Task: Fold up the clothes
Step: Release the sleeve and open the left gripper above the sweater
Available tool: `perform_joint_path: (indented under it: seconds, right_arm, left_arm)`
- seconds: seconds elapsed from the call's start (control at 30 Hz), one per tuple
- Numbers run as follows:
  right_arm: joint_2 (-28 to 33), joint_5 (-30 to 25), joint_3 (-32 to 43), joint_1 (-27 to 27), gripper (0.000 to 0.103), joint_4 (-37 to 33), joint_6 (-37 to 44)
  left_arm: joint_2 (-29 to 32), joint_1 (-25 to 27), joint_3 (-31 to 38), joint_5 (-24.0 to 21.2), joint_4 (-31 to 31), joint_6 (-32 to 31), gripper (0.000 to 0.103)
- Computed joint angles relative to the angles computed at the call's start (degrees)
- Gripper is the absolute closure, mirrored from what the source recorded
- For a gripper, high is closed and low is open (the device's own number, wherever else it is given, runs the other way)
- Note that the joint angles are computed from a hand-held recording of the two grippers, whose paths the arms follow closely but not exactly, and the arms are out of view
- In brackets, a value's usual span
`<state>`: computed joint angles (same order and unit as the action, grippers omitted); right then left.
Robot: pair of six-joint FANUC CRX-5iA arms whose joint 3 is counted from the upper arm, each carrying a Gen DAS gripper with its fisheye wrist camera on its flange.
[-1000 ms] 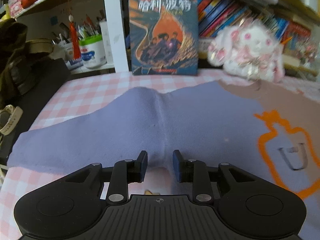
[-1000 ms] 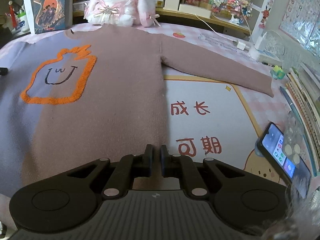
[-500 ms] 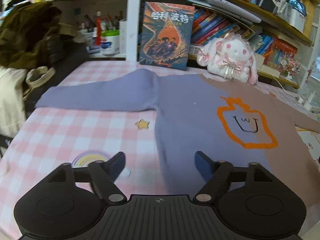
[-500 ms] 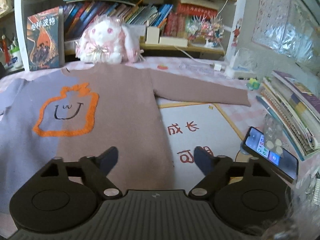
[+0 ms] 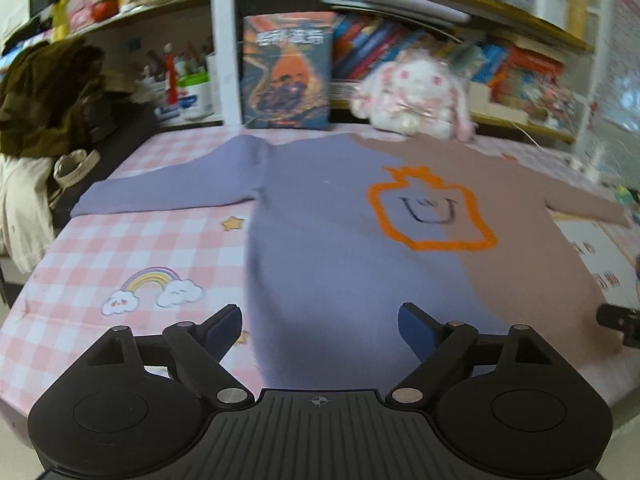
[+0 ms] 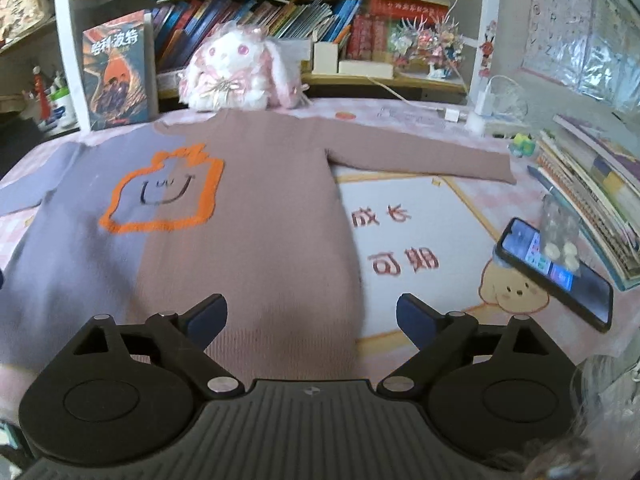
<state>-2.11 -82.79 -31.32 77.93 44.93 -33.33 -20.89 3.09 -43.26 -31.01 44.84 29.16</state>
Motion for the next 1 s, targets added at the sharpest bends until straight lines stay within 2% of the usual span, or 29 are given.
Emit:
perform_joint_path:
  seconds: [0.27,0.47,0.73,0.83,1.0]
  right_arm:
    - [-2.93,-0.78,-3.12,3.7,0.011,-1.25,-2.58]
    - [-3.19,-1.44,-3.49,4.64,0.011,-0.71,-2.99]
    - [-0.09,-3.76,-0.2,3.88,0.011,-1.66,-3.33]
    - [2.87,-4.94,2.94,3.07,0.011,-2.23,-3.46]
    - [9.36,-7.24,10.59,1.41,0.011,-2.91,-2.22]
  left_arm:
    - [-5.33,-0.09,-1.86,-1.35,-6.12,4.58,0.014]
    - [-6.27,0.13,-2.66,-0.94,-4.97,3.58,0.014]
    - [-2.97,1.73,-3.36,-1.91,4.41,-8.12,0.014]
    - [-0.28,3.32,-2.58,-3.39,8.82,-14.25,0.014]
    - [5.45,6.37,0.78,-6.15,13.78,-20.94,0.013]
